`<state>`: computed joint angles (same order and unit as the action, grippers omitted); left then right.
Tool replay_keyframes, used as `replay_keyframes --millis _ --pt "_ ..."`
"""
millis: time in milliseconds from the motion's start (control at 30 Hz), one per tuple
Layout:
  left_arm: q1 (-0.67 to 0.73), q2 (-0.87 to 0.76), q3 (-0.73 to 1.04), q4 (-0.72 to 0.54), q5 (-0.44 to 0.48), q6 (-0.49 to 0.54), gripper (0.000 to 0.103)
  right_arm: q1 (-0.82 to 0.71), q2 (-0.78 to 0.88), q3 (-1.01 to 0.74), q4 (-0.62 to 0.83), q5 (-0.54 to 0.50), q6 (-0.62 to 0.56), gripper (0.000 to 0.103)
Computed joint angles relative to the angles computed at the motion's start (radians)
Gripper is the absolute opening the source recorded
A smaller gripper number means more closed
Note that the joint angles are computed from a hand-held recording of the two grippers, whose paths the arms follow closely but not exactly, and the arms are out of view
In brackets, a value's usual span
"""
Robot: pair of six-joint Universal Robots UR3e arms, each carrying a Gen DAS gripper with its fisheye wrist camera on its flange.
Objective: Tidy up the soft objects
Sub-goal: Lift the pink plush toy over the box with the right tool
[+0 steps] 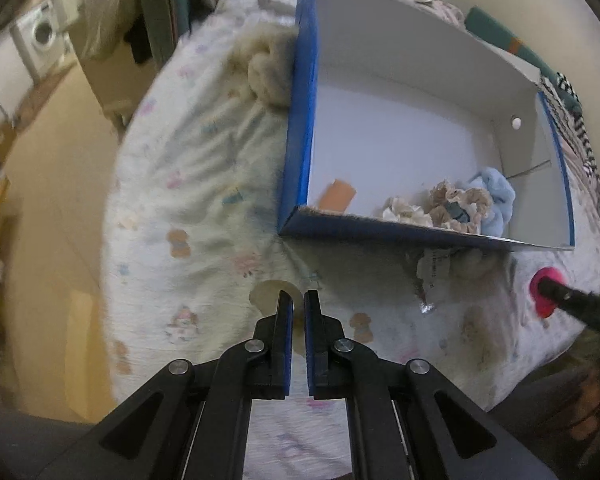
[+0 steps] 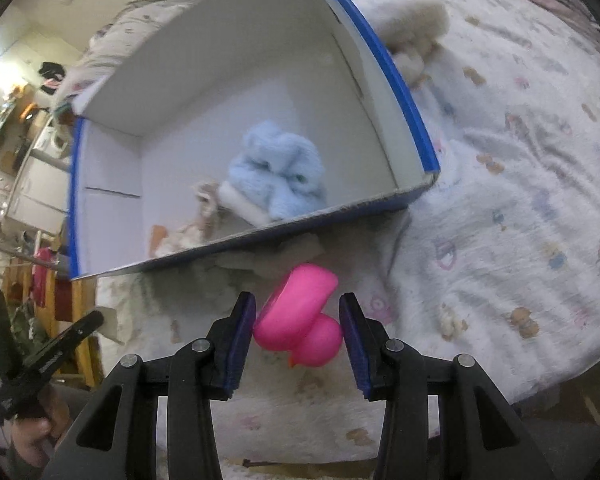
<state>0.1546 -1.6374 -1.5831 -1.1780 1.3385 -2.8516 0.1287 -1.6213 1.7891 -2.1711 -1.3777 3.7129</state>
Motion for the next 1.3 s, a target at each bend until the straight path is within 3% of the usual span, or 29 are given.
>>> replay_keyframes --millis 167,400,900,1133,1300 --pt "0.001 0.068 0.006 0.005 -0.012 0.026 0.005 0.011 -0.037 -0.078 0.057 0.001 -0.045 0.046" --pt "-0.042 0.043 0.124 -0.017 -0.022 0.017 0.005 0.022 0.016 -0.236 0.095 0.016 -0.073 0.046" --pt "-0.147 -0.293 0.616 -0.123 0.005 -0.050 0.005 0.054 0.340 -0.653 0.110 -0.012 -0.103 0.046" --pt "-0.194 -0.431 0.756 -0.138 0.026 -0.077 0.005 0.028 0.432 -0.670 0.027 0.022 -0.105 0.046" --pt "-0.218 -0.467 0.703 -0.043 0.023 -0.067 0.005 0.018 0.465 -0.615 -0.025 0.031 -0.090 0.046"
